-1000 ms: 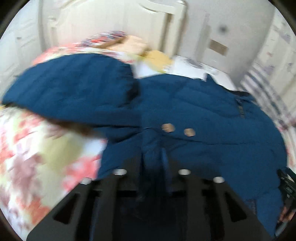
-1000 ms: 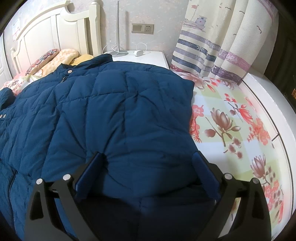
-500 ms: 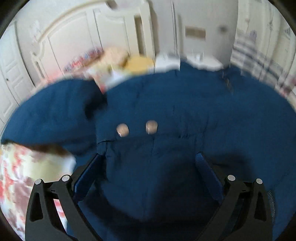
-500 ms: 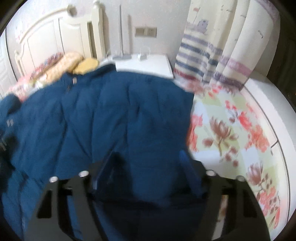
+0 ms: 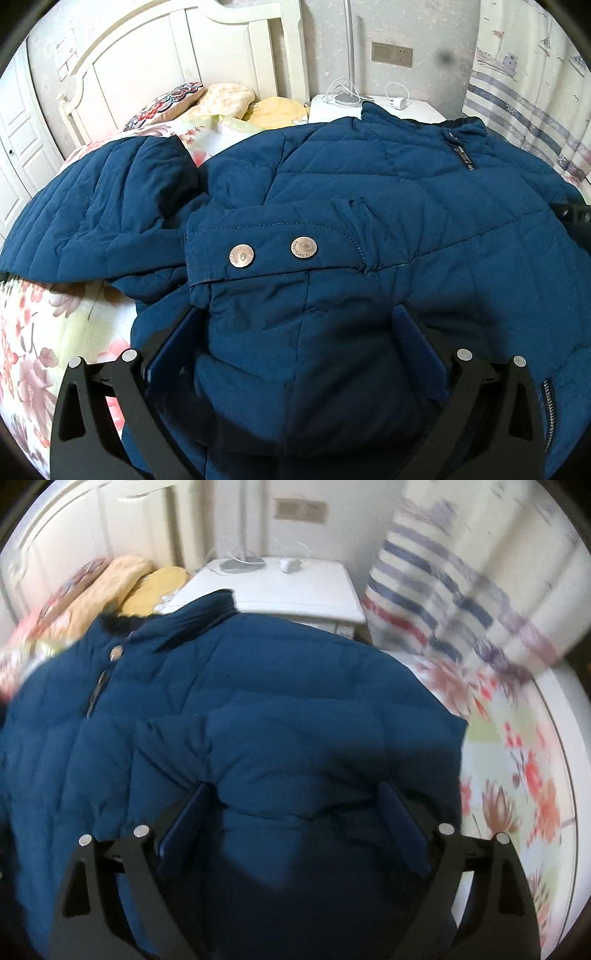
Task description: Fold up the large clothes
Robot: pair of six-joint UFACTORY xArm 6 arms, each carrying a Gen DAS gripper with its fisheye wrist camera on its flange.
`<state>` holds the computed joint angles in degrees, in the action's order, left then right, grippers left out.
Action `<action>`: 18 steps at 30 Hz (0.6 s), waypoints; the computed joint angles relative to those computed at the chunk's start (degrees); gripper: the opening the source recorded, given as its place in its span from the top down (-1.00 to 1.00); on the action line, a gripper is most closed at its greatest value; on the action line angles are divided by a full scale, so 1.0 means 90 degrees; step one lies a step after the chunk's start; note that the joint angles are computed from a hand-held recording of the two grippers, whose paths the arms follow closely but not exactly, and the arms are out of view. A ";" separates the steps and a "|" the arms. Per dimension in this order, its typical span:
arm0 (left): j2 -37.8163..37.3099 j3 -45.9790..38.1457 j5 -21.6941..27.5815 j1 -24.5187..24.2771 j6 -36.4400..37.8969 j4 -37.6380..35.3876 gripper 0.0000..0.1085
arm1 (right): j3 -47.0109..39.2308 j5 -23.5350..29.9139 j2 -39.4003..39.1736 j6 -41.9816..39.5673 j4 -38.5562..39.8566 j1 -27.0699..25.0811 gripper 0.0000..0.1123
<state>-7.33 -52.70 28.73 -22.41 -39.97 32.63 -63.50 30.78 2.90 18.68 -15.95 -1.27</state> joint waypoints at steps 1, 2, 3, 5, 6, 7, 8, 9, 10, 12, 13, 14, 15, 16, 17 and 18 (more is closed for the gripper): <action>0.0050 -0.0033 0.0005 -0.0024 -0.0060 0.0045 -0.82 | 0.0048 -0.0155 -0.0096 0.0161 -0.0087 -0.0016 -0.55; 0.0053 -0.0039 0.0020 -0.0029 -0.0070 0.0060 -0.82 | 0.0120 -0.0379 -0.0171 0.0302 -0.0190 -0.0035 -0.55; 0.0058 -0.0044 0.0033 -0.0037 -0.0088 0.0082 -0.82 | 0.0214 -0.0751 -0.0247 0.0453 -0.0290 -0.0068 -0.56; 0.0089 -0.0072 0.0022 -0.0033 -0.0086 0.0078 -0.82 | 0.0224 -0.1127 -0.0182 0.0613 -0.0428 -0.0112 -0.64; 0.0087 -0.0062 0.0000 -0.0026 -0.0076 0.0053 -0.82 | 0.0066 -0.0963 -0.0026 0.0669 -0.0507 -0.0129 -0.67; 0.0082 -0.0057 -0.0011 -0.0022 -0.0065 0.0035 -0.82 | -0.0242 -0.0533 0.0335 0.0511 -0.0364 -0.0138 -0.70; 0.0081 -0.0050 -0.0029 -0.0020 -0.0060 0.0022 -0.82 | -0.0380 -0.0331 0.0536 0.0177 0.0046 -0.0156 -0.80; 0.0084 -0.0051 -0.0035 -0.0016 -0.0053 0.0014 -0.82 | -0.0383 -0.0396 0.0573 -0.0098 0.0484 -0.0199 -0.80; 0.0079 -0.0048 -0.0039 -0.0011 -0.0046 0.0007 -0.82 | -0.0517 -0.0194 0.0611 -0.0215 0.0655 -0.0201 -0.80; 0.0077 -0.0049 -0.0033 -0.0011 -0.0043 0.0011 -0.82 | -0.0691 0.0248 0.0541 0.0287 0.0261 -0.0107 -0.77; 0.0083 -0.0050 -0.0039 -0.0008 -0.0035 -0.0001 -0.82 | -0.0561 0.0168 0.0321 0.0655 0.0043 -0.0017 -0.73; 0.0089 -0.0057 -0.0036 -0.0006 -0.0024 -0.0014 -0.82 | -0.0301 -0.0180 0.0092 0.0800 0.0021 0.0065 -0.73; 0.0095 -0.0064 -0.0030 -0.0006 -0.0017 -0.0020 -0.82 | 0.0027 -0.0605 -0.0182 0.0792 0.0113 0.0222 -0.73; 0.0093 -0.0062 -0.0030 -0.0006 -0.0020 -0.0014 -0.82 | 0.0218 -0.0793 -0.0336 0.0517 0.0277 0.0459 -0.74; 0.0085 -0.0054 -0.0039 -0.0003 -0.0018 -0.0021 -0.82 | 0.0313 -0.0819 -0.0396 0.0242 0.0344 0.0687 -0.75; 0.0087 -0.0051 -0.0051 0.0003 -0.0006 -0.0037 -0.82 | 0.0341 -0.0779 -0.0364 -0.0017 0.0296 0.0931 -0.76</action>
